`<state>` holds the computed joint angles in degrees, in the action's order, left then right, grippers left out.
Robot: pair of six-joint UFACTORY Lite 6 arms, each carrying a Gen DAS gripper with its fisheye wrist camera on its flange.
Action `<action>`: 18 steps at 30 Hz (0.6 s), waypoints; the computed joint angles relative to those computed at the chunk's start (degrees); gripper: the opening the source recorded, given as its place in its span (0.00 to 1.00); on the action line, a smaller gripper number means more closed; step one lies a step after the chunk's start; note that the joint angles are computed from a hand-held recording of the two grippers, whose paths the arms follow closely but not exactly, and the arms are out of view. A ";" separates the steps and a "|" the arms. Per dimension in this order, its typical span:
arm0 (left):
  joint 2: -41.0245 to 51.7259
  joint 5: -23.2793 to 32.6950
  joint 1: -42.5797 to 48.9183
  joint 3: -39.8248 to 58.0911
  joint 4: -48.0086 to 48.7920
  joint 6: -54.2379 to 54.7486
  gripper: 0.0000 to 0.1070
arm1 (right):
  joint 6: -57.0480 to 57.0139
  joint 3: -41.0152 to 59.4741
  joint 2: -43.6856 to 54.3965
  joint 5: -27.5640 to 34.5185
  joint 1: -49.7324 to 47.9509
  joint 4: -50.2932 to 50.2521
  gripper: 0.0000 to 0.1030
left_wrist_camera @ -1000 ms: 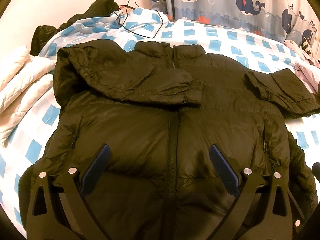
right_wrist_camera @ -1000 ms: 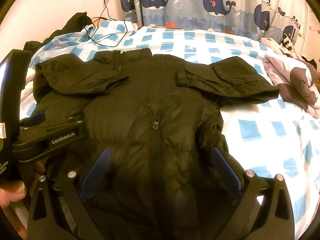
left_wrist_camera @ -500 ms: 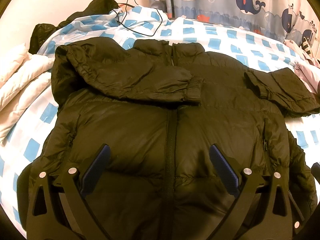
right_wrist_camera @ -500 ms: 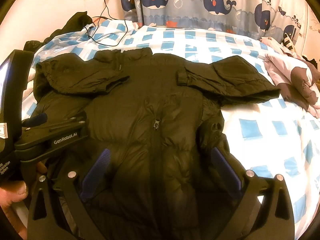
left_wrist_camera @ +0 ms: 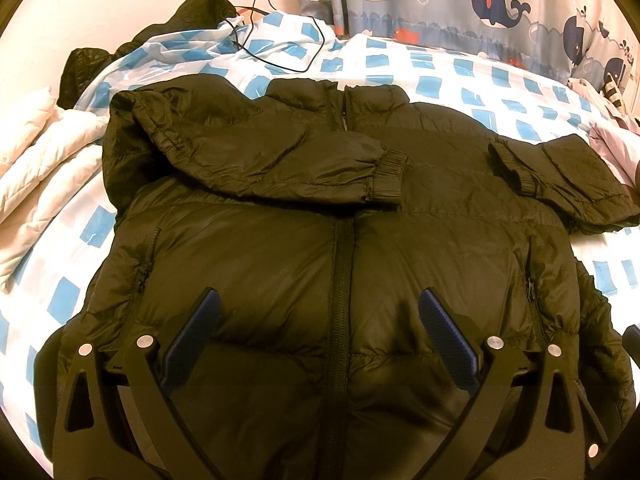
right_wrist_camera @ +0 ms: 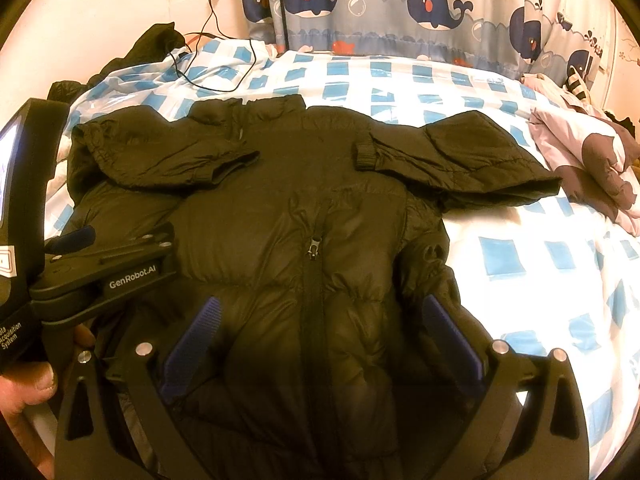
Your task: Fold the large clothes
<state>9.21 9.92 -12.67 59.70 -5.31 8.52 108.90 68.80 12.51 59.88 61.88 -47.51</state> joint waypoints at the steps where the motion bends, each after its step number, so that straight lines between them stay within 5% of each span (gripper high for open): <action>1: -0.04 -0.05 0.02 -0.04 -0.13 0.15 0.89 | -0.03 0.08 0.03 -0.01 0.01 0.04 0.94; 11: 2.36 2.37 0.75 2.58 2.35 -2.43 0.89 | -4.67 0.63 -0.03 3.15 -1.06 -0.48 0.94; 14: 3.49 3.16 2.25 4.02 -4.15 2.97 0.89 | -7.59 -2.99 -6.52 7.17 -3.98 -2.51 0.94; 18: 3.64 3.88 3.14 4.87 -10.45 8.90 0.89 | -12.08 -10.38 -18.56 3.16 -13.33 -5.48 0.94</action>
<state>12.85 13.79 -9.53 64.57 -15.77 17.43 96.81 58.41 -6.04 63.04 48.55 -53.00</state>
